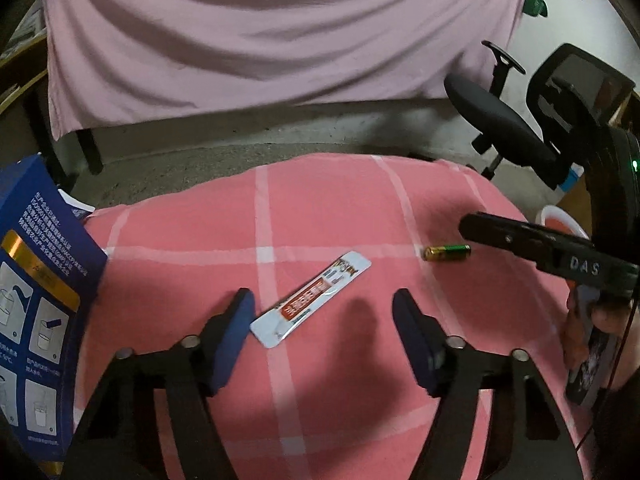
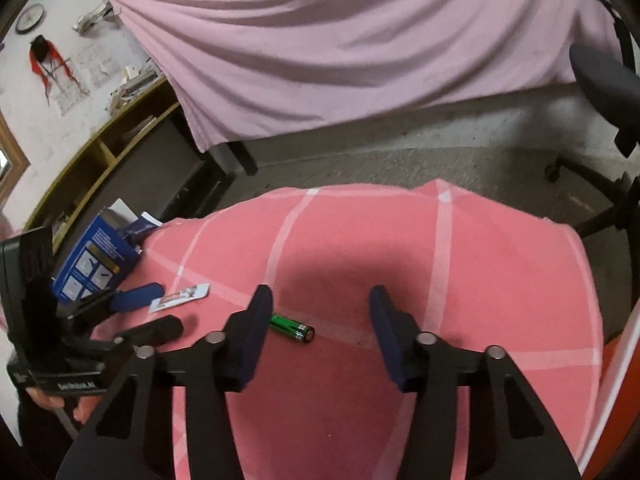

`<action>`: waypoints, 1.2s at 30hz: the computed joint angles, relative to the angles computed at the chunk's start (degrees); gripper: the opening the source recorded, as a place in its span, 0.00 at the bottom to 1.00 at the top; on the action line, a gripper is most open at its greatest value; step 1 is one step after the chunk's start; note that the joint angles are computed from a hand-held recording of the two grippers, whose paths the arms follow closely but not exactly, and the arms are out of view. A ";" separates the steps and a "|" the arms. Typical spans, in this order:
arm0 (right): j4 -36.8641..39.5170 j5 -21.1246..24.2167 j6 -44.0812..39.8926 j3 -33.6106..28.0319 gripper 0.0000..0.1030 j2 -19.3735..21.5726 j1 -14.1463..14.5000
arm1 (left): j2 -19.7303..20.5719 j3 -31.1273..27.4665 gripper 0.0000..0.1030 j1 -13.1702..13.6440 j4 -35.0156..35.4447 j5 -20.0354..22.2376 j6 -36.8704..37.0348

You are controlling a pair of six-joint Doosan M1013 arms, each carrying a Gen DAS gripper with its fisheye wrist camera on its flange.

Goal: Collect trash
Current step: 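Grasp the white tube with the left tool while the right tool grasps the green battery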

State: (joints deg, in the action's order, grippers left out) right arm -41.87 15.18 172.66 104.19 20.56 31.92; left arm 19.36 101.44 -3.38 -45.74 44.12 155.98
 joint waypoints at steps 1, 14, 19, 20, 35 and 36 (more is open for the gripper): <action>1.02 -0.24 -1.58 -0.08 0.36 0.02 0.03 | -0.03 0.30 0.52 -0.15 0.02 -0.35 0.41; 16.00 9.18 -26.50 -5.30 0.31 2.81 1.68 | -1.20 3.01 0.20 -2.12 3.35 -5.55 2.55; 11.86 13.10 -27.14 -6.55 0.14 3.46 3.20 | -2.34 4.73 0.11 -2.25 2.10 -7.07 0.60; 11.43 13.28 -26.96 -6.52 0.13 3.45 3.30 | -2.41 4.96 0.11 -1.84 0.59 -6.12 0.54; -10.64 12.97 -6.17 -3.80 0.08 1.69 6.32 | -3.20 5.27 0.11 0.27 -9.20 -3.59 0.88; -13.17 13.46 -4.04 -3.70 0.08 1.64 6.71 | -3.39 5.41 0.11 0.35 -9.99 -3.65 1.53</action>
